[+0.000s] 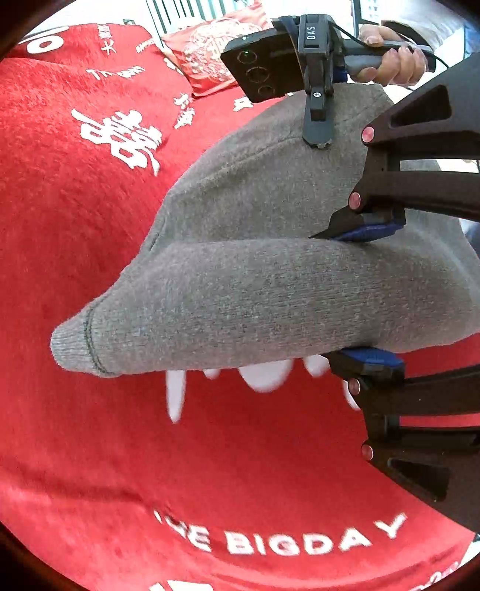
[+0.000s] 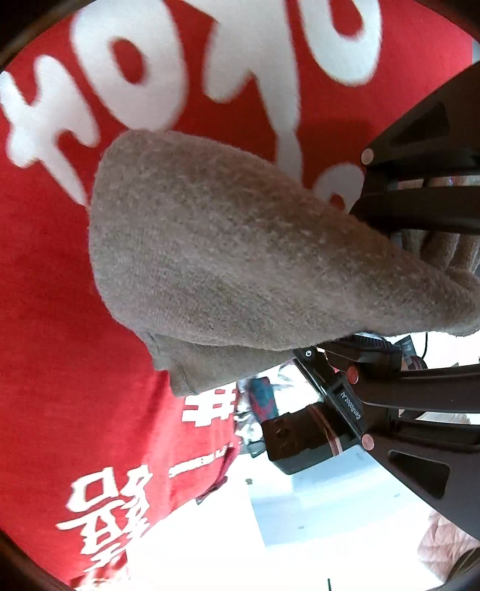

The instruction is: Fold small clothes

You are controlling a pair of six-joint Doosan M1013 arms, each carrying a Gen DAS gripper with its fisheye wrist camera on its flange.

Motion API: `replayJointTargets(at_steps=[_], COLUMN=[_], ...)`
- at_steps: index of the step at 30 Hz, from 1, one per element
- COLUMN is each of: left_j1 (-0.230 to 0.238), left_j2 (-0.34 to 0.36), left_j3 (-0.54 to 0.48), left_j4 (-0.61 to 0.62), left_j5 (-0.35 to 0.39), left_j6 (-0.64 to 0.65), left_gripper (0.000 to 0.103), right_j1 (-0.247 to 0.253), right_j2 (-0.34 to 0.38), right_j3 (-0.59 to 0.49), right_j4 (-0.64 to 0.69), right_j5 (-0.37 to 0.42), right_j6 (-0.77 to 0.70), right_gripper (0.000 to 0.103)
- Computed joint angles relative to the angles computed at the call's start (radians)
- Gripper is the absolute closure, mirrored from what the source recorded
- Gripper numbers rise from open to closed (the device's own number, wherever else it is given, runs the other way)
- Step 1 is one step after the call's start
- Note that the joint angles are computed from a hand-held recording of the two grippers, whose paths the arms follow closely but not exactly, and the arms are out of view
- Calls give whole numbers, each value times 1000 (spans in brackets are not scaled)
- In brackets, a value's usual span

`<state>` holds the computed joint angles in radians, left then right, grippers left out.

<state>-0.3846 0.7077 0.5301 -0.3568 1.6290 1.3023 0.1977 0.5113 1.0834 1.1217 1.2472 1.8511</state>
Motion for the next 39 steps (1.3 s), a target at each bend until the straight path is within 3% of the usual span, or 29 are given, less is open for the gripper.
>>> replayJointTargets(at_steps=[3, 7, 9, 12, 15, 16, 17, 18, 21, 25, 28, 32, 39], left_j1=[12, 29, 36, 49, 48, 48, 49, 50, 50, 40, 28, 24, 21], left_j2=[-51, -95, -110, -129, -153, -161, -166, -172, -167, -148, -145, -143, -156], left_j3=[100, 217, 257, 280, 294, 299, 304, 308, 308, 310, 315, 310, 314], left_j4=[40, 94, 111, 87, 124, 137, 147, 162, 225, 288, 335, 360, 385], left_j5=[-1, -5, -12, -46, -93, -111, -123, -139, -123, -108, -124, -112, -74], left_j6=[23, 42, 53, 37, 34, 31, 28, 18, 15, 22, 50, 57, 43], left_gripper=[55, 55, 55, 55, 55, 55, 55, 55, 55, 55, 53, 51, 51], right_j1=[36, 92, 112, 124, 125, 114, 111, 108, 124, 179, 176, 168, 159], right_j2=[14, 72, 93, 96, 72, 50, 37, 28, 32, 81, 51, 34, -17], right_j3=[-5, -108, -175, -241, -242, -207, -190, -178, -200, -282, -203, -194, -148], right_j4=[-29, -203, -304, -445, -550, -559, -570, -575, -649, -867, -901, -909, -908], right_j5=[6, 78, 116, 176, 184, 163, 144, 132, 154, 245, 219, 233, 236], right_j6=[17, 74, 95, 124, 177, 183, 206, 226, 244, 208, 204, 275, 325], right_gripper=[67, 66, 61, 52, 51, 56, 81, 94, 94, 94, 93, 78, 78])
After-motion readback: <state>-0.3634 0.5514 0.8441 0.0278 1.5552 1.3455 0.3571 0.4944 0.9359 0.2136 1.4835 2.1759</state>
